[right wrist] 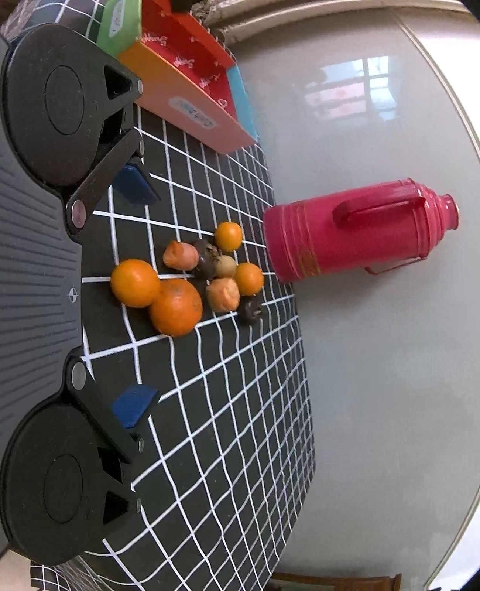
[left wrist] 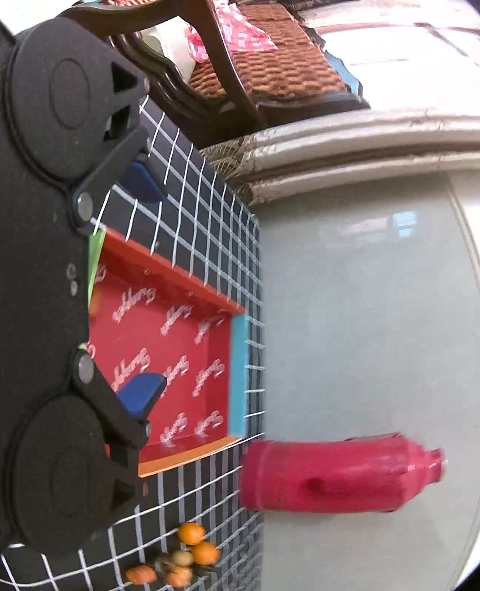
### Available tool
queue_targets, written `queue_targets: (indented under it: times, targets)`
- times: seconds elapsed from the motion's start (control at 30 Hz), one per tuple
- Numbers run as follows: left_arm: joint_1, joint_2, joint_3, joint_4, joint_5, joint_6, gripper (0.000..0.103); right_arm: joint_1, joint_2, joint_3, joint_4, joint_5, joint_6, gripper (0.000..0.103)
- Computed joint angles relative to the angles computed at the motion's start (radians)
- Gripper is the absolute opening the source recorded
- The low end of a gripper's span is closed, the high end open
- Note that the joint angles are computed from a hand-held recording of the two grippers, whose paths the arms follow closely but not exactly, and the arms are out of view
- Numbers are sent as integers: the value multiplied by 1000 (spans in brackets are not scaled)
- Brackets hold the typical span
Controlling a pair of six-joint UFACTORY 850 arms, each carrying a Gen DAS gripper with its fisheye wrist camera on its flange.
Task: Organize fruits
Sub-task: 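Carry the apricot into the red box and open the left tool, then grasp a tangerine with the right tool, lower it into the box, open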
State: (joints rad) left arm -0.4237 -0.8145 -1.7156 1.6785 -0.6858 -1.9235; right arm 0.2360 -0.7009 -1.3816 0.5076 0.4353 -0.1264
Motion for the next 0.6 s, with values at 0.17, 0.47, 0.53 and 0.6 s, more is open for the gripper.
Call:
queue_targets:
  times: [0.17,0.47,0.53,0.6]
  targets:
    - [22,26,32,13,-39,-69,97,-1,-16,-24,-10,-5,-11,68]
    - [50,36,42,-46,-50,-66,97,6,-51,-76,86,-72,-124,31]
    - [54,42,48,-59,-51,-68,97,6,-56,-81,85,-75,-120,31]
    - [61,43,47,-79,-45,-66,97,8,-56,-81,92,-72,-129,31]
